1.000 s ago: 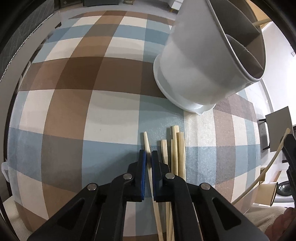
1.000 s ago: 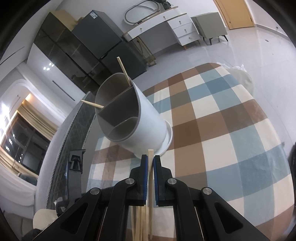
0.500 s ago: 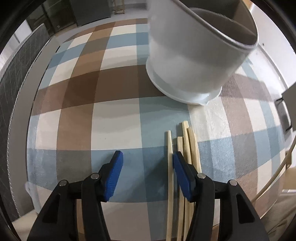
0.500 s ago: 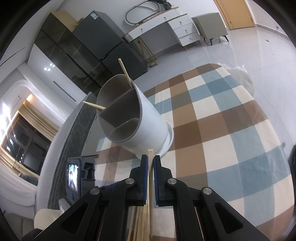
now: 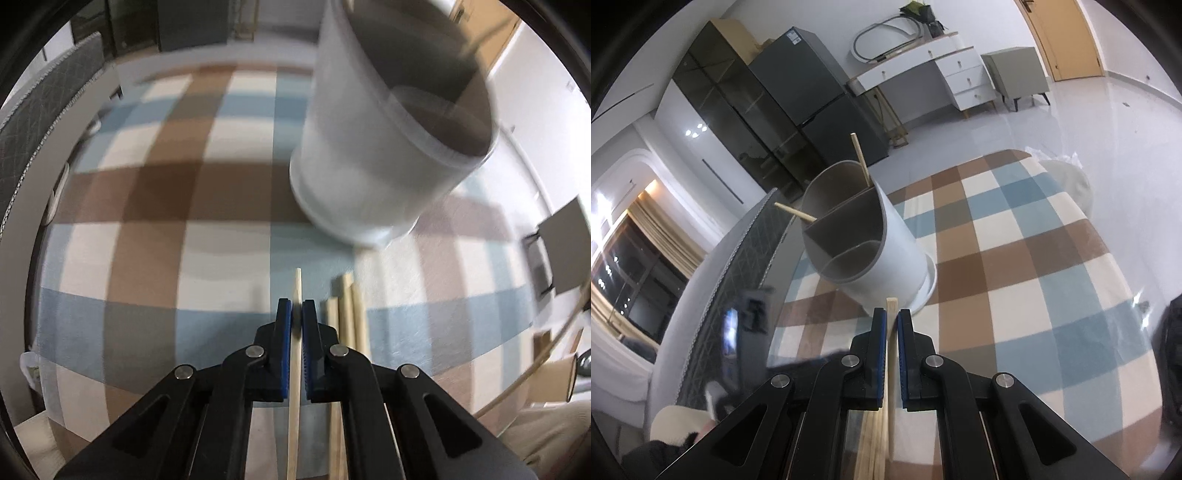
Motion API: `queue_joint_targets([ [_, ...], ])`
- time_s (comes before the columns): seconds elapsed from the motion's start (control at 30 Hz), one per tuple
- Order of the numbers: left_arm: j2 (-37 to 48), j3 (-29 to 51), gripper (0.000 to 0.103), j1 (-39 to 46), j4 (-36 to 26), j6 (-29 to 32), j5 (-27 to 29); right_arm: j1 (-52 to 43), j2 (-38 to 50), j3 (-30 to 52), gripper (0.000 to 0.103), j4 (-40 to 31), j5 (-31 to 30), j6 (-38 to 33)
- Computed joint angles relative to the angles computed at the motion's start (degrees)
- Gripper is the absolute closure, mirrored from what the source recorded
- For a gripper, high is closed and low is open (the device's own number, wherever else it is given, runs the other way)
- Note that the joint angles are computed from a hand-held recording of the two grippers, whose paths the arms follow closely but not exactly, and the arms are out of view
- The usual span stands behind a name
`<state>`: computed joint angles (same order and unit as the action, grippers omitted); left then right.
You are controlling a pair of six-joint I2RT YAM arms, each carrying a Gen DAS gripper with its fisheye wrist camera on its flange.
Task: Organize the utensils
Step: 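Lift both held chopsticks and carry them over the utensil holder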
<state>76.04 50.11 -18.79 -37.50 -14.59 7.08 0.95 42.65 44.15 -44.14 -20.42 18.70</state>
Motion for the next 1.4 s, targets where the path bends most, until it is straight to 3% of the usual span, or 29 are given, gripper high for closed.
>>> queue_joint_targets([
  [0.1, -10.20, -2.70, 0.102, 0.75, 1.44, -0.04, 0.52, 3.13, -2.95, -0.24, 0.098, -1.17, 3.06, 0.86],
  [0.23, -22.02, -4.40, 0.102, -0.29, 2.18, -0.61, 0.35, 12.12, -6.32, 0.07, 0.098, -1.53, 11.60, 2.36],
  [0.3, -23.66, -5.34, 0.102, -0.21, 4.00, -0.20, 0.13, 18.07, -7.53, 0.35, 0.098, -1.55, 17.20, 2.89],
  [0.43, -25.80, -4.26, 0.102, -2.40, 1.85, 0.21, -1.39, 28.63, -8.61, 1.13, 0.098, -2.10, 27.28, 4.92],
  [0.7, -27.94, -0.71, 0.102, -3.41, -4.49, 0.71, -2.66, 34.13, -9.31, 3.33, 0.098, -3.17, 33.63, 6.90],
  [0.9, -26.58, 5.53, 0.102, -1.29, -8.62, 2.57, -0.53, 32.00, -7.00, 8.02, 0.098, -2.84, 32.95, 5.02],
  [1.17, -19.78, 18.53, 0.102, 3.04, -12.02, 3.82, 4.59, 21.07, 0.44, 18.42, 0.098, -1.15, 24.04, -1.22],
  [1.4, -10.88, 31.28, 0.102, 4.81, -12.41, 4.00, 6.61, 15.90, 9.77, 28.93, 0.098, 2.22, 20.36, -5.69],
])
